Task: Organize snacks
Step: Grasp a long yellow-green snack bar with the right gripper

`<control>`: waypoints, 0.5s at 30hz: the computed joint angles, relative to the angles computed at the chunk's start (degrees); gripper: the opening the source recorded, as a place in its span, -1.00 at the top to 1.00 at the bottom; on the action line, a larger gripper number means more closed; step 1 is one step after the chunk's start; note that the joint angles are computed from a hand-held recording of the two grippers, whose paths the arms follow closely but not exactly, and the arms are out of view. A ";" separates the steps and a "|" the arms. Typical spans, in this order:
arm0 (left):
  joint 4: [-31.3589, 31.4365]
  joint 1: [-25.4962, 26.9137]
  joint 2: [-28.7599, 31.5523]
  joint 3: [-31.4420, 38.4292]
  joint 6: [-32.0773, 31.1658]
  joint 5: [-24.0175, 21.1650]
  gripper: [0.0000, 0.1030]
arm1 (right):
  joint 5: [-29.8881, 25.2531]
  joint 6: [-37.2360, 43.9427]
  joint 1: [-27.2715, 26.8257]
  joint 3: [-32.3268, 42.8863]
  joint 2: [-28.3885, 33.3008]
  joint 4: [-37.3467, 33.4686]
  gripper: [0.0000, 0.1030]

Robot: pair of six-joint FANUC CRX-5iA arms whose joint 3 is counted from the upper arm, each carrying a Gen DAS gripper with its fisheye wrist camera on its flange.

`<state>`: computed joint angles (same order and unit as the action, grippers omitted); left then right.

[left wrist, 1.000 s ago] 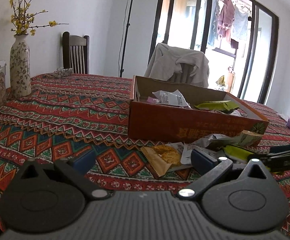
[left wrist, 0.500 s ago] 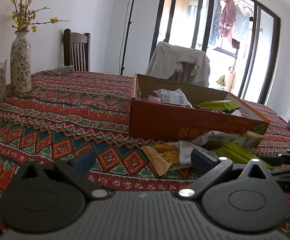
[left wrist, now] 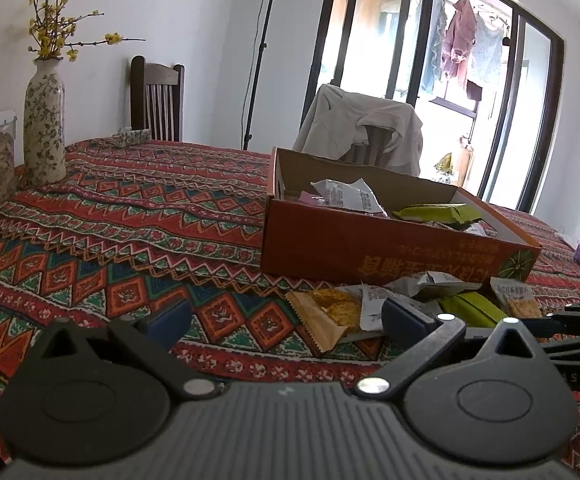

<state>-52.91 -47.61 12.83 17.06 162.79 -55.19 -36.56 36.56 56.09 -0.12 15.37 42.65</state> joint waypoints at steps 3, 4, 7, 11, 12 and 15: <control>0.38 0.19 -0.12 -0.15 -0.23 0.31 -1.00 | 2.40 -6.96 -0.35 -3.10 -1.48 3.52 0.38; 0.53 0.25 -0.16 -0.20 -0.33 0.38 -1.00 | 2.98 -10.16 -0.48 -4.60 -2.06 6.25 0.38; 0.86 0.41 -0.09 -0.14 -0.77 0.49 -1.00 | 6.84 -23.89 -1.79 -10.76 -5.07 17.23 0.38; 1.16 0.30 0.40 0.61 -1.58 -0.43 -1.00 | 9.78 -42.69 -5.04 -16.80 -8.25 32.20 0.38; 1.45 0.30 0.66 1.01 -2.09 -0.90 -1.00 | 9.28 -44.30 -5.48 -17.17 -8.43 33.70 0.38; 2.84 0.46 1.55 2.36 -4.84 -2.20 -1.00 | 6.36 -44.06 -5.75 -16.83 -8.04 33.73 0.38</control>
